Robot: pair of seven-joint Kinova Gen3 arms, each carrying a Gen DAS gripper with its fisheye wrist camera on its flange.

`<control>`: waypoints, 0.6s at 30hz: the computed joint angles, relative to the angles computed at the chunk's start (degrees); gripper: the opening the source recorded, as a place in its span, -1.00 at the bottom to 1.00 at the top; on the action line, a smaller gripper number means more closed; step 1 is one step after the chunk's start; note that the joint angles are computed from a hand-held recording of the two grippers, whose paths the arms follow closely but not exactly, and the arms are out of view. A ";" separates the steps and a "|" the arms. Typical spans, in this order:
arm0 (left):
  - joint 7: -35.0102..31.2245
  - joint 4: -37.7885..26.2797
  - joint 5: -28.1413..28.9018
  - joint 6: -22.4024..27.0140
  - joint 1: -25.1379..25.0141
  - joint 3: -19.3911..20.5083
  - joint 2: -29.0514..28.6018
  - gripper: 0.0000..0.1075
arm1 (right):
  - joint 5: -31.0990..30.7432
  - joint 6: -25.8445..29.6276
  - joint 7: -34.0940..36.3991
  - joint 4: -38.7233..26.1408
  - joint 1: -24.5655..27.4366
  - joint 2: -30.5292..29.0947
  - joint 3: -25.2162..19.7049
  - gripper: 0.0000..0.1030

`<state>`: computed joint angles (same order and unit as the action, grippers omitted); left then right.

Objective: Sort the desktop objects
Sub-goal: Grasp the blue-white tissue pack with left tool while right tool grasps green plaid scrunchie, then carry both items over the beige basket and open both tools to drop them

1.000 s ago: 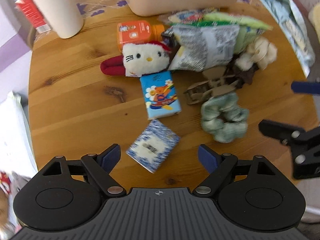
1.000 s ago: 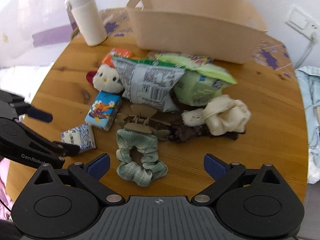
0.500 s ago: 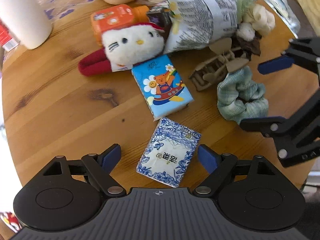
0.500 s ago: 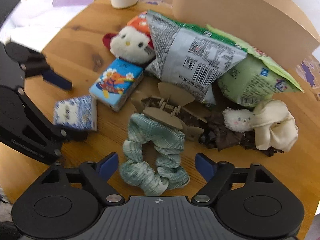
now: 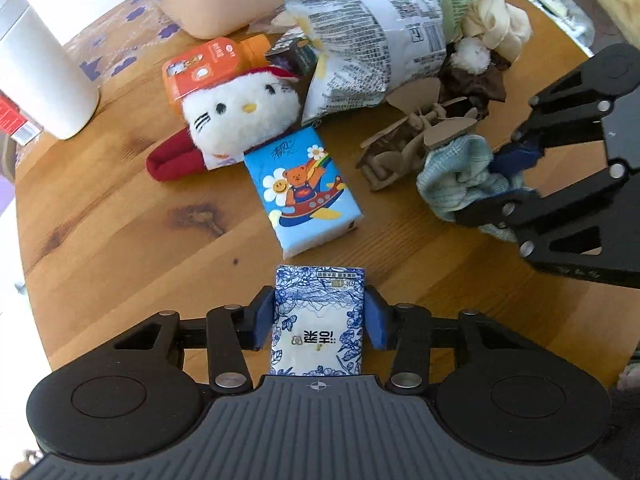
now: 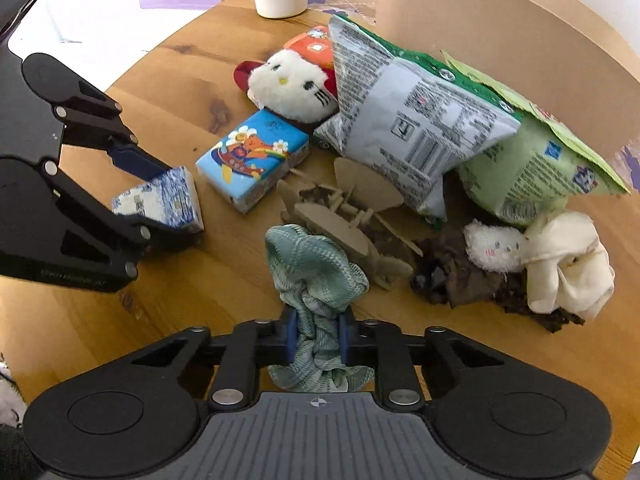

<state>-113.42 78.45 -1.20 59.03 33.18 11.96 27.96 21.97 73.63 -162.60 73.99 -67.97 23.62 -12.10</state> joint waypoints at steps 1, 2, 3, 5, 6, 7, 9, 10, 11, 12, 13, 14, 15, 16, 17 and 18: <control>0.74 -0.54 -0.60 0.21 0.55 -0.39 0.31 -0.12 | 0.00 -0.42 -0.17 0.83 -0.09 -0.78 -0.13 -0.70; 1.80 -0.40 -1.38 0.30 1.19 -0.88 0.10 -0.12 | 0.14 -0.86 -0.55 1.66 -0.22 -1.63 -0.28 -0.70; 3.55 0.36 -2.58 -0.16 2.48 -1.44 -0.26 -0.12 | 0.51 -1.08 -1.07 2.49 -0.50 -2.68 -0.49 -0.70; 5.19 0.65 -3.93 -0.32 3.13 -1.75 -0.74 -0.12 | 1.43 -0.70 -1.98 3.50 -1.03 -4.34 -1.09 -0.70; 5.33 1.02 -3.40 -0.38 2.54 -1.43 -1.30 -0.12 | 1.91 -0.41 -2.56 4.06 -1.24 -5.32 -1.43 -0.70; 5.55 1.30 -2.69 -0.44 1.94 -1.11 -1.78 -0.12 | 2.32 -0.14 -3.33 4.73 -1.39 -6.34 -1.83 -0.70; 6.96 1.62 -1.81 -0.42 1.67 -0.81 -2.85 -0.12 | 3.30 0.73 -4.93 5.89 -1.49 -8.28 -2.65 -0.70; 7.61 1.56 -1.62 -0.41 1.58 -0.75 -3.16 -0.12 | 3.89 1.35 -5.48 6.40 -1.35 -9.16 -3.07 -0.70; 8.60 1.39 -1.56 -0.17 1.70 -0.79 -3.55 -0.12 | 4.80 2.45 -5.93 6.16 -1.33 -9.46 -3.45 -0.70; 9.58 0.92 -1.27 0.21 1.68 -0.74 -3.76 -0.12 | 6.00 4.19 -6.57 5.49 -1.66 -9.60 -3.78 -0.70; 10.51 1.07 -0.62 0.28 1.51 -0.57 -4.63 -0.12 | 6.66 5.22 -6.94 5.51 -1.61 -10.19 -4.10 -0.70; 11.23 1.21 0.13 -0.27 1.14 -0.38 -5.39 -0.12 | 7.19 5.92 -7.13 5.75 -1.28 -10.96 -4.38 -0.70; 11.90 1.19 0.65 -0.54 0.97 -0.16 -6.20 -0.12 | 7.77 6.28 -7.05 6.55 -0.62 -12.12 -4.59 -0.70; 12.45 0.50 0.64 -0.82 1.00 -0.08 -6.27 -0.12 | 8.32 6.80 -6.74 7.02 0.07 -13.04 -4.94 -0.70; 13.11 -0.26 0.16 -1.21 1.37 -0.11 -6.30 -0.12 | 9.04 7.69 -6.32 6.99 0.17 -13.72 -4.86 -0.70; 13.70 -1.15 -0.53 -1.72 1.85 -0.16 -6.26 -0.12 | 10.19 7.65 -6.55 7.16 1.06 -13.37 -5.74 -0.70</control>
<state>-99.72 77.30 -1.72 57.30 35.03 11.80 21.70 32.16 81.28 -169.16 81.15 -66.91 10.25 -17.84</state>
